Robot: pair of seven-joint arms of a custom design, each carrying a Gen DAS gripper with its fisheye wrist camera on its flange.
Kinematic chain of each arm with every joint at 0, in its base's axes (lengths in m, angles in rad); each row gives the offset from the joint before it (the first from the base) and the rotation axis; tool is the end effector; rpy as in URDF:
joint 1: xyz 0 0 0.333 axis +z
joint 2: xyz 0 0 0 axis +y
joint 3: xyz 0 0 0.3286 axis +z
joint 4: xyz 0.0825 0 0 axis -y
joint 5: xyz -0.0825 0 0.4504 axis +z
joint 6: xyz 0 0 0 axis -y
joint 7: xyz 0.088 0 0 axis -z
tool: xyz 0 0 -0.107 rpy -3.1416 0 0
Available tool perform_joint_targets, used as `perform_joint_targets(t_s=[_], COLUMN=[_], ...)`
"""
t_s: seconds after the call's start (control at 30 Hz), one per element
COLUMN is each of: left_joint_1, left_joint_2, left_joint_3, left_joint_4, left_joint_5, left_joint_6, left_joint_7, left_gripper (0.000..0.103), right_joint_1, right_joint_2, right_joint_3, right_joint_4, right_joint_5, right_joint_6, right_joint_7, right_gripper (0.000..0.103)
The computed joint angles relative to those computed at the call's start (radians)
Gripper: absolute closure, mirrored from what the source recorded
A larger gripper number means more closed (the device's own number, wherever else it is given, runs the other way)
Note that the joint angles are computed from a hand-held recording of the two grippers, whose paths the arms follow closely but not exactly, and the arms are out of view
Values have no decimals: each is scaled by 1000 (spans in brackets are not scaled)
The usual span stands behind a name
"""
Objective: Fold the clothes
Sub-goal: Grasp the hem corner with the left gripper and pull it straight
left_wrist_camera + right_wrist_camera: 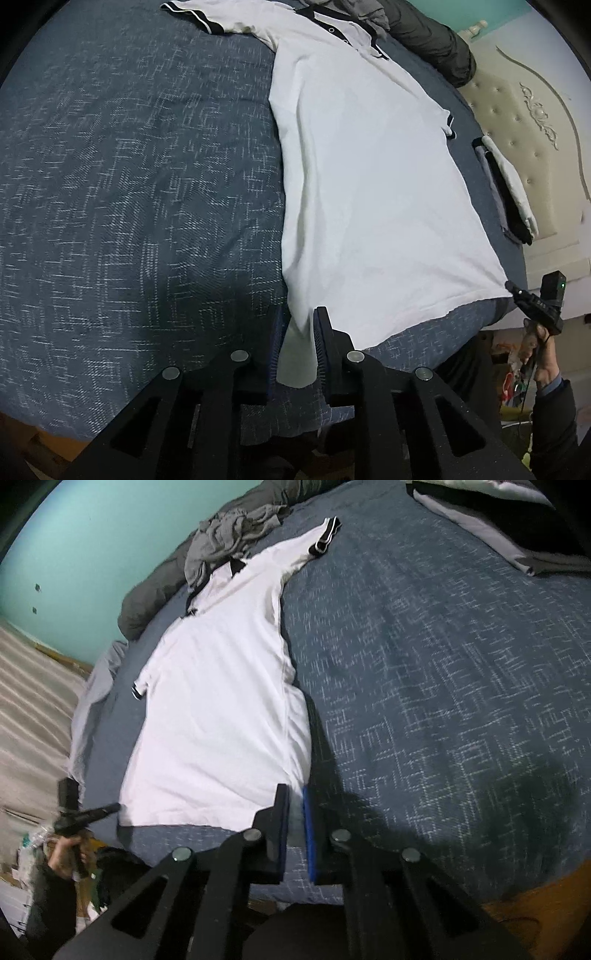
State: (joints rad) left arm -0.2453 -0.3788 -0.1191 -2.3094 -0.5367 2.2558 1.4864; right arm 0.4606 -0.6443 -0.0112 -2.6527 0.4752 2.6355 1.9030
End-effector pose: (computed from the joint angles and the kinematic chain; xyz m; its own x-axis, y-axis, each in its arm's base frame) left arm 0.4845 -0.2036 0.5157 -0.0546 -0.8866 0.4592 -0.9765 -0.0486 -0.2100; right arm 0.4053 0.1827 0.4915 -0.0822 -0.8249 -0.5592 -0.8896 0.3137 -0.3321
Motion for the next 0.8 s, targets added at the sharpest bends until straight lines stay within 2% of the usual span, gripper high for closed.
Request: perform_joint_targets(t_s=[0.43,0.5,0.63,0.73,0.8], left_joint_1=[-11,-11,-13,-12,-6], left_joint_2=[31,28,14,7,0], left_joint_3=[-13,-14,-11,-6,-6], left_joint_4=[17,18,17,14,5], left_joint_5=[2,5,-5,-11,-6], left_joint_6=[-29,-34,-32,-26,-19], left_joint_7=[30,32,35,35,21], left_gripper=[85,95,95,91,83], right_joint_1=[-23,-27,-39,-52,-51], right_joint_2=[-49,-62,-78,-79,-77], right_joint_3=[13,11,7,13,11], right_joint_4=[-26,-26,-27,-32,-39], right_joint_5=[-17,-31,-55,-72,-72], right_joint_6=[16,14,10,-3,-2], right_joint_7=[62,62,67,83,90], right_gripper=[97,97,97,97,97])
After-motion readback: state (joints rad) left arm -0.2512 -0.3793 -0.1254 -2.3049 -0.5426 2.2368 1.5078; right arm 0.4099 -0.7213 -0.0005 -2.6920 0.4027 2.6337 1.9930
